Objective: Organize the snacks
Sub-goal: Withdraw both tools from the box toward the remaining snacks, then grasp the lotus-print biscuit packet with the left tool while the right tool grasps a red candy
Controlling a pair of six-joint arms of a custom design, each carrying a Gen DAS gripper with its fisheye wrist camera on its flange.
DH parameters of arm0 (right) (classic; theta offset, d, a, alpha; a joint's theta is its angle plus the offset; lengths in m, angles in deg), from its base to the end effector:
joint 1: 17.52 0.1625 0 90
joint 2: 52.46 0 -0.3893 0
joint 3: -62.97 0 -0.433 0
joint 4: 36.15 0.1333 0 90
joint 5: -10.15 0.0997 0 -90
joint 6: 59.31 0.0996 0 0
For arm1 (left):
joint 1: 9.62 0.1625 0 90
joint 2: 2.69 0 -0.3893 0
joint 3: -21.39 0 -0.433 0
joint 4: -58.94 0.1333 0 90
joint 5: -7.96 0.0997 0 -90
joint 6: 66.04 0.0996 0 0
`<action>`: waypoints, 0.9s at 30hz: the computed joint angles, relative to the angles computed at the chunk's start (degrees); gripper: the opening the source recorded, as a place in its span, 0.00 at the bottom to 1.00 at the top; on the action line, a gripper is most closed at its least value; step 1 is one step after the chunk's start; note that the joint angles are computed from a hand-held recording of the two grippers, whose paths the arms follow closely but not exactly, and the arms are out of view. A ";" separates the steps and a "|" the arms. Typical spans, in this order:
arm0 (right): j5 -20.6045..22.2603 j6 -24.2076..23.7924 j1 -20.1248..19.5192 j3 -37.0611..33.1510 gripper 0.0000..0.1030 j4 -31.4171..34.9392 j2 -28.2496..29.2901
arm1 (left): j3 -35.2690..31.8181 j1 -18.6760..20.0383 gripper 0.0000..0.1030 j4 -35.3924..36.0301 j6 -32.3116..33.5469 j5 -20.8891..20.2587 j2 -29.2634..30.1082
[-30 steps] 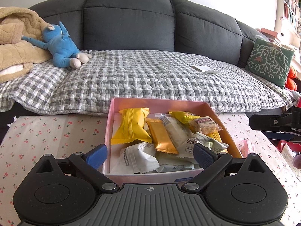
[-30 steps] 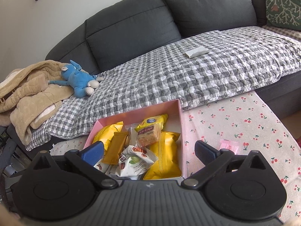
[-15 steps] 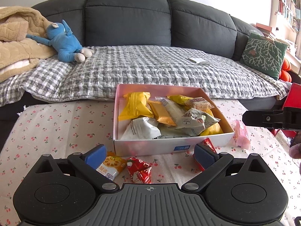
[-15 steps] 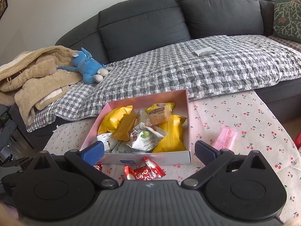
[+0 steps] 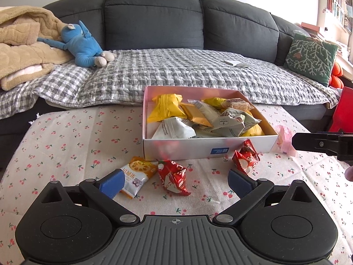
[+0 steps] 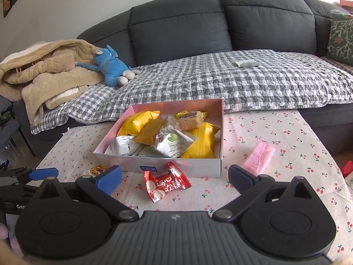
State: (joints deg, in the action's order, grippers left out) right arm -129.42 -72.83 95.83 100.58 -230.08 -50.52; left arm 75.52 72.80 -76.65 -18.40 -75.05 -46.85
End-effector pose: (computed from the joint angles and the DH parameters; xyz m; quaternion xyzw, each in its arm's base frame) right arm 0.3795 -0.7340 -0.0644 0.0311 -0.7995 0.5123 0.3120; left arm 0.0328 -0.8562 0.3364 0.4239 0.8507 -0.2669 0.1591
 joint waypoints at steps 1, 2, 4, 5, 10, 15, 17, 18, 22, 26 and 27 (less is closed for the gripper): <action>-0.14 -0.64 -0.02 0.04 1.00 -0.25 0.14 | 0.01 0.12 0.98 0.10 -0.09 -0.05 -0.05; -0.48 -1.39 -0.02 -0.03 1.00 -0.42 0.36 | 0.24 0.26 0.98 -0.05 -0.22 -0.06 -0.21; -0.67 -2.17 -0.08 0.60 1.00 -0.85 0.40 | 0.52 0.49 0.98 -0.48 -0.27 0.14 -0.32; -0.70 -2.40 -0.12 1.15 1.00 -1.03 0.34 | 0.74 0.67 0.98 -0.77 -0.02 0.31 -0.39; -0.91 -2.89 -0.28 4.56 1.00 -0.97 -0.44 | 2.52 1.71 0.98 -4.43 3.77 0.18 -0.68; -1.08 -4.55 -0.39 5.24 1.00 0.86 -0.07 | 2.34 2.51 0.98 -6.97 8.69 0.16 0.46; -0.72 -5.54 -0.48 4.21 1.00 1.86 0.56 | 1.16 2.86 0.98 -7.22 9.91 -0.11 1.57; -0.45 -6.32 -0.54 3.16 1.00 2.33 1.17 | 0.46 3.00 0.98 -7.14 10.52 -0.34 2.15; 1.31 -8.36 -1.05 -1.01 1.00 3.62 3.41 | -5.10 3.55 0.97 -4.74 12.19 -0.85 5.92; 0.88 -10.84 -1.66 -7.61 1.00 5.52 7.03 | -12.08 3.78 0.96 -0.18 10.32 0.77 9.78; 0.69 -11.13 -1.83 -9.42 1.00 6.30 7.99 | -13.74 3.81 0.96 0.98 9.93 1.13 10.68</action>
State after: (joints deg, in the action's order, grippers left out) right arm -128.73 -83.96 94.00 91.16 -223.79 -42.53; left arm 61.78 76.61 -75.67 -8.47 -73.92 -36.17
